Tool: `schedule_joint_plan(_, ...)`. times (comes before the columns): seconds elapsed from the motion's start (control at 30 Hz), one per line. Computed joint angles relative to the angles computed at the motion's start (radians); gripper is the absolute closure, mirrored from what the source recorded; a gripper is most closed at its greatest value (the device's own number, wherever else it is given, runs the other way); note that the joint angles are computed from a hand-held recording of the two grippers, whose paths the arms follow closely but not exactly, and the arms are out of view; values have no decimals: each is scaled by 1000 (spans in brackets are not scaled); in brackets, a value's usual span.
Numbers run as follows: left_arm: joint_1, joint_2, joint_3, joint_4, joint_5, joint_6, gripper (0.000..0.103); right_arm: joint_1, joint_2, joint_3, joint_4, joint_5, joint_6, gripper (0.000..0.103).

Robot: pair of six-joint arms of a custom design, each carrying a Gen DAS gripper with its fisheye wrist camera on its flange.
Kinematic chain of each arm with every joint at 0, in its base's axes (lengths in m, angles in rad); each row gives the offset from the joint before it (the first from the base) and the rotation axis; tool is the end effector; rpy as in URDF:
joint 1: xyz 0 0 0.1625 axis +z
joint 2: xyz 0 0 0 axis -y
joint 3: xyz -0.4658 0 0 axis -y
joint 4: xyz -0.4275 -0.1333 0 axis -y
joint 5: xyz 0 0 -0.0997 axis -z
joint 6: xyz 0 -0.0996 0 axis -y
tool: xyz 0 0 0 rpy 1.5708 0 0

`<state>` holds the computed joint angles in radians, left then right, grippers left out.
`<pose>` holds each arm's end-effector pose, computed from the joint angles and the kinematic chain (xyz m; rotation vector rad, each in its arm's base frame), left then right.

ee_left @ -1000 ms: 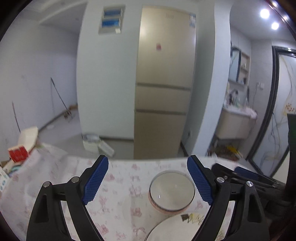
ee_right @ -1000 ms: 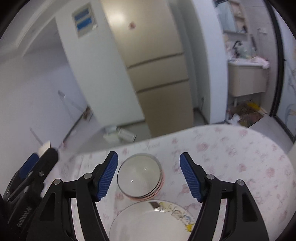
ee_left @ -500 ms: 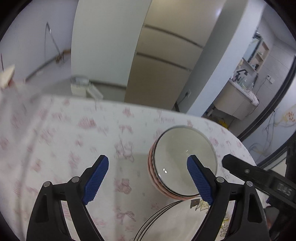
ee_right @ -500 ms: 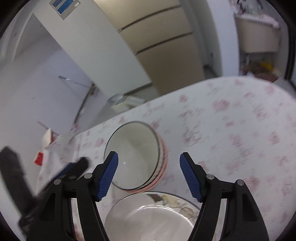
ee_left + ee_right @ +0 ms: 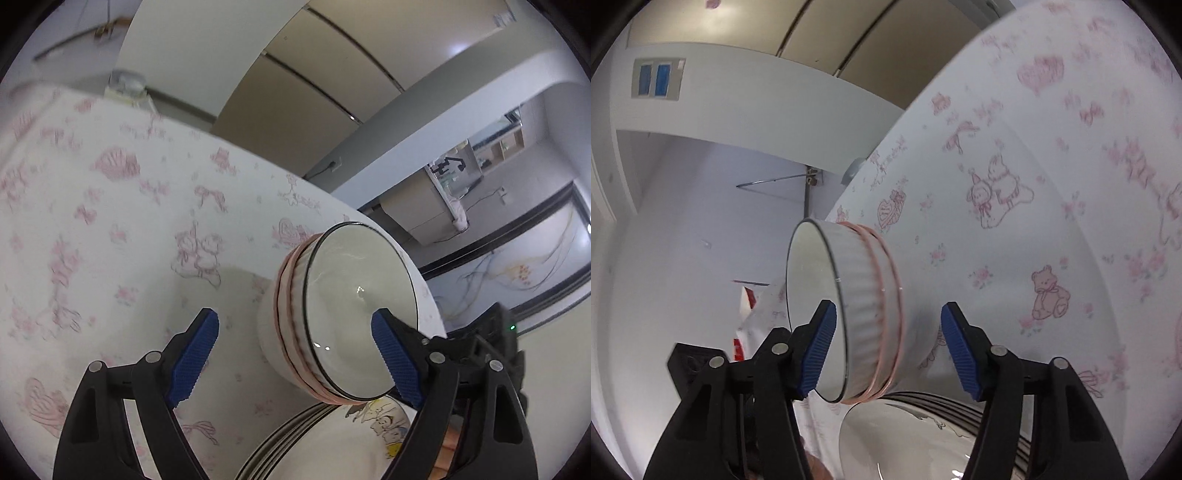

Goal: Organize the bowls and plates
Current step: 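Close both tools on the sides of the pink-rimmed bowl stack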

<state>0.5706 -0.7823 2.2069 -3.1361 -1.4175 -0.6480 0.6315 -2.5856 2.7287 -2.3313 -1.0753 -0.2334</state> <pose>-0.3449 -0.3979 -0.0156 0.5306 3.0784 -0.3256 -0.0221 -0.2400 0.3336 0.7680 2.7487 -1.1538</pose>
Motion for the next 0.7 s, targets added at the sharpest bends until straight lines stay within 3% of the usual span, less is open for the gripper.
schedule_joint_plan(0.1,13,14,-1,-17,-23,-18,19,13,26,10,-27,-7,15,44)
schedule_joint_plan(0.27,42,52,-27,-14,-124,-38,29,13,43,24,-52,6,45,48)
schedule_joint_plan(0.3,43,58,-29,-17,-131,-45,35,3,33,28,-47,16,45,49)
schedule_joint_plan(0.43,41,66,-31,0,-106,-73,52,-28,18,23,-18,33,32,53)
schedule_joint_plan(0.7,43,71,-40,17,-94,-73,55,36,46,39,-132,-60,78,61)
